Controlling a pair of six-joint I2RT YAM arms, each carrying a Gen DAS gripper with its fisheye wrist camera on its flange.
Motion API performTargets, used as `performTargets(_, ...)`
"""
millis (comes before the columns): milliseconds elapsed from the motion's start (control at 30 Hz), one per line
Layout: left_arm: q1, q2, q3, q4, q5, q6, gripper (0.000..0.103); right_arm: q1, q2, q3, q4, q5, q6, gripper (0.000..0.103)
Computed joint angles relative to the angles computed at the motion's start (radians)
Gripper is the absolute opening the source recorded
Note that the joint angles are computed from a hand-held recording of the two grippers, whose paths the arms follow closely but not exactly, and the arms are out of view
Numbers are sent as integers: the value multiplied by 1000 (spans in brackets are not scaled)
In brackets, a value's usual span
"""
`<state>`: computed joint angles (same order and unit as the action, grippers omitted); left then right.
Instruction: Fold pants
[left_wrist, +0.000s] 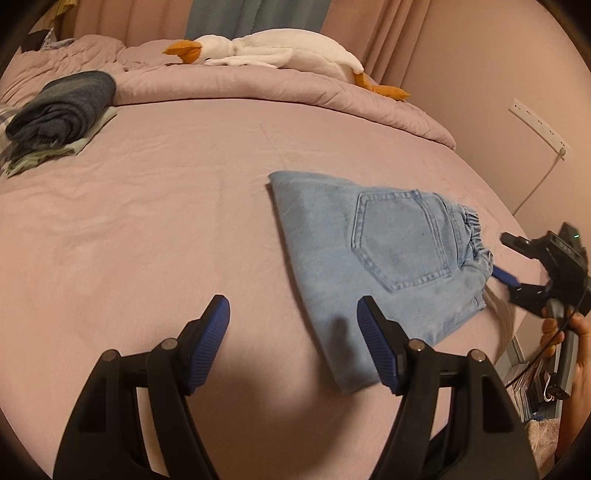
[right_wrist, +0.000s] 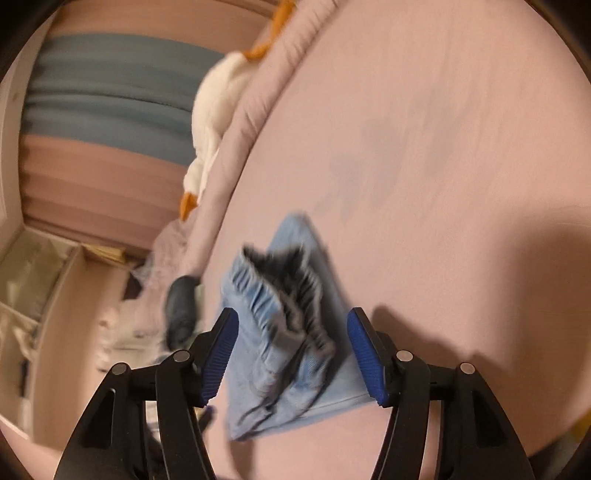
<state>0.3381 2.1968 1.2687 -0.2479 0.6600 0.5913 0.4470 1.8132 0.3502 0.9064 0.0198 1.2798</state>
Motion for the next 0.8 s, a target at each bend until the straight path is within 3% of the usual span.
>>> performTargets(67, -32, 6, 33, -5, -4, -22, 71, 29, -127, 49, -231, 79, -119, 61)
performTargets(133, -66, 16, 75, -18, 12, -46, 71, 76, -185, 144, -417, 155, -258, 53)
performTargets(233, -137, 77, 206, -77, 27, -102, 68, 147, -130, 338, -609, 232, -458, 36)
performTargets(300, -180, 142, 326, -143, 10, -138, 52, 170, -57, 438, -656, 217, -543, 28)
performTargets(367, -217, 215, 462, -244, -5, -141, 29, 207, 31, 542, -707, 219, -630, 28)
performTargets(533, -302, 420, 760, -421, -162, -142, 23, 272, 219, 717, -845, 201, -754, 25)
performTargets(667, -305, 465, 835, -447, -153, -172, 21, 293, 277, 710, -797, 227, -760, 25)
performTargets(800, -294, 460, 843, -465, -128, -174, 19, 255, 254, 704, -814, 158, -758, 25)
